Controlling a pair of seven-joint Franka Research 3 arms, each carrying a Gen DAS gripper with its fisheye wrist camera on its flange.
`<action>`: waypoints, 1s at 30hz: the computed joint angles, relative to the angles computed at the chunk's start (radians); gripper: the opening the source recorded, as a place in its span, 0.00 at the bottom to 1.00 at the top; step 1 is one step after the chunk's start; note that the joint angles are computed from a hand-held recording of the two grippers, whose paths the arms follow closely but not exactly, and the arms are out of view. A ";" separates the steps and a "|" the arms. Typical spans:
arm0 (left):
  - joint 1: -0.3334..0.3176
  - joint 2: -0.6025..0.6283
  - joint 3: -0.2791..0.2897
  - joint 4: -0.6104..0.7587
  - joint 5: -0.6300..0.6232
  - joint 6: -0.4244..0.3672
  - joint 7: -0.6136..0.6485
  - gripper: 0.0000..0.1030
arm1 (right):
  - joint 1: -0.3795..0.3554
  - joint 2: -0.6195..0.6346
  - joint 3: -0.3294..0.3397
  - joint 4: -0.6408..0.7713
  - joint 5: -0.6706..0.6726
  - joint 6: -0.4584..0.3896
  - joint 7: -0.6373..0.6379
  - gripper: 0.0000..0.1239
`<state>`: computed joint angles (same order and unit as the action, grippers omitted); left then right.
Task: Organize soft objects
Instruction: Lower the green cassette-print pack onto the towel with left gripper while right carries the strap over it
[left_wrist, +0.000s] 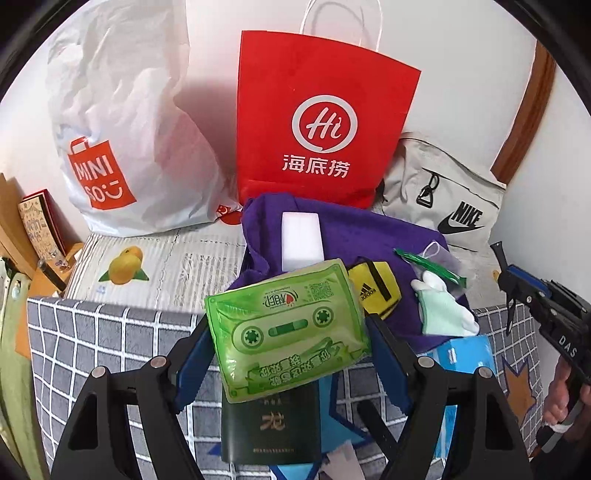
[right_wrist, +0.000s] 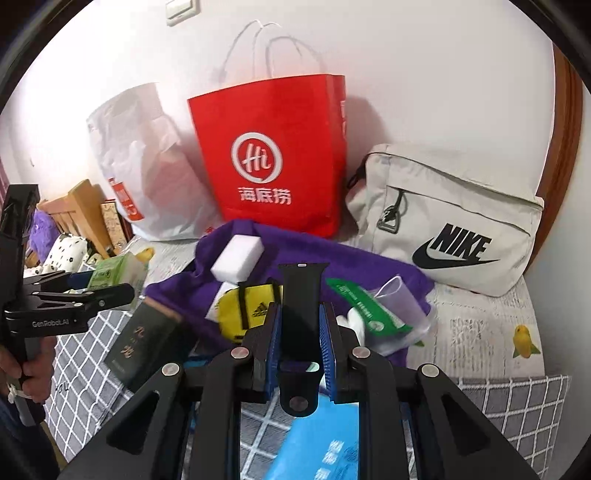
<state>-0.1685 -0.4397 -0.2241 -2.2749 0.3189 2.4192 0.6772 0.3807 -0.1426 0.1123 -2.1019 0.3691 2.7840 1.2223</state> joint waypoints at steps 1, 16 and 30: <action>0.001 0.009 0.002 0.006 0.001 -0.001 0.004 0.75 | -0.003 0.016 -0.002 0.017 -0.004 -0.004 0.002 0.17; 0.011 0.160 0.046 0.100 -0.063 0.019 0.094 0.75 | -0.022 0.289 -0.002 0.316 0.009 -0.161 -0.007 0.17; 0.033 0.295 0.059 0.170 -0.136 0.047 0.173 0.75 | -0.014 0.421 -0.015 0.439 -0.114 -0.278 0.073 0.17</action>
